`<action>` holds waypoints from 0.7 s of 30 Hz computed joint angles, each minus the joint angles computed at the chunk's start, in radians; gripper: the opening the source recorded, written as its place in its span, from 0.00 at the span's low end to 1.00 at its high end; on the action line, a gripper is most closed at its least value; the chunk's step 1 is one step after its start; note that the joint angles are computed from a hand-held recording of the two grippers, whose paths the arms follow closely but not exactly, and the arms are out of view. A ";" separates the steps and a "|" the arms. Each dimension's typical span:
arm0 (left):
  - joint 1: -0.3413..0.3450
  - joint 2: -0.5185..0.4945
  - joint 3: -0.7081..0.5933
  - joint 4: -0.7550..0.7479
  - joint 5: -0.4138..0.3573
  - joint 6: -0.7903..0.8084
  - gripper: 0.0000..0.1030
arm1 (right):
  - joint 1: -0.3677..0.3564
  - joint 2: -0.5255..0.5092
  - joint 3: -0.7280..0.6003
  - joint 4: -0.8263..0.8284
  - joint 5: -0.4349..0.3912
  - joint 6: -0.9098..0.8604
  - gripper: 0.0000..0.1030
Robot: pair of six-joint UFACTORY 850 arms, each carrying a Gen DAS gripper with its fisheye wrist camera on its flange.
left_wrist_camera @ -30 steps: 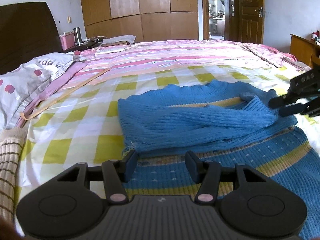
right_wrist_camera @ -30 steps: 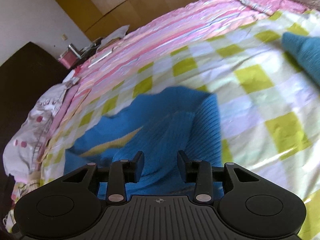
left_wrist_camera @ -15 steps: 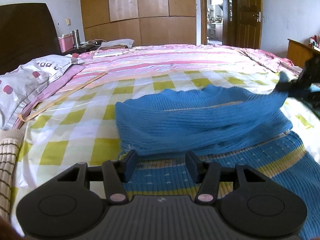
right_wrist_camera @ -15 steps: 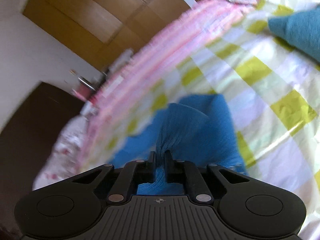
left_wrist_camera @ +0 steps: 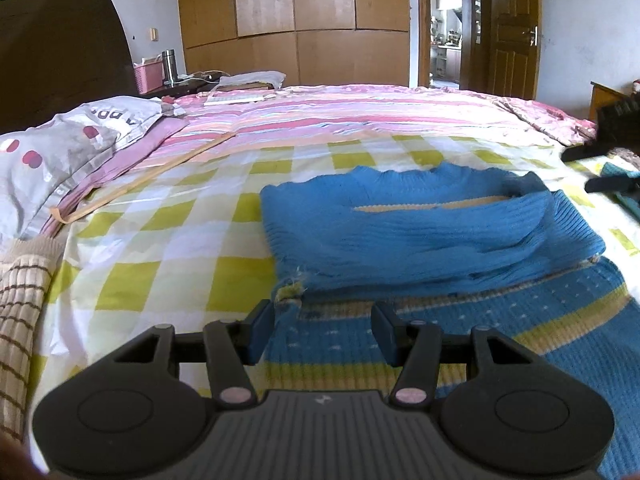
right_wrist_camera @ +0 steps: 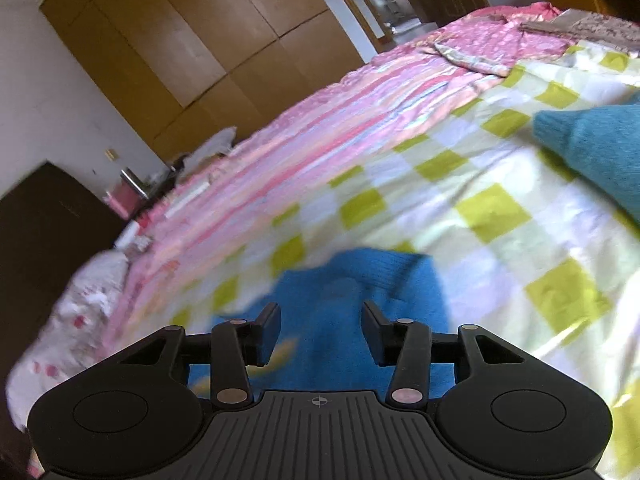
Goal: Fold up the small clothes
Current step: 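Grasp the sweater hem with the right tool and fold it toward the collar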
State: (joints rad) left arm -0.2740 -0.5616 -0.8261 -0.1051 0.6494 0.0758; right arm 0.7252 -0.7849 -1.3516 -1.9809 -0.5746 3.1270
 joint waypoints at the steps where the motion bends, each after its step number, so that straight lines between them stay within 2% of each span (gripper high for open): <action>1: 0.001 -0.002 0.000 0.004 0.001 -0.004 0.56 | -0.003 0.000 0.007 0.003 0.006 -0.004 0.43; 7: -0.004 0.004 0.008 -0.001 0.002 0.003 0.56 | -0.032 -0.036 -0.037 -0.012 0.061 -0.062 0.36; 14: -0.013 0.010 0.011 0.015 0.001 -0.006 0.56 | -0.059 -0.113 -0.149 0.188 0.141 -0.250 0.29; 17: -0.012 0.012 0.013 0.030 0.001 -0.022 0.56 | -0.064 -0.127 -0.166 0.200 0.144 -0.242 0.25; 20: -0.007 0.011 0.013 0.040 0.002 -0.035 0.56 | -0.066 -0.120 -0.156 0.154 0.147 -0.170 0.12; 21: -0.005 0.011 0.013 0.042 0.002 -0.038 0.56 | -0.068 -0.112 -0.145 0.117 0.152 -0.120 0.11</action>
State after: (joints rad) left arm -0.2789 -0.5506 -0.8127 -0.0627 0.6519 0.0378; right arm 0.6568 -0.8974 -1.4964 -1.8643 -0.4227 3.0068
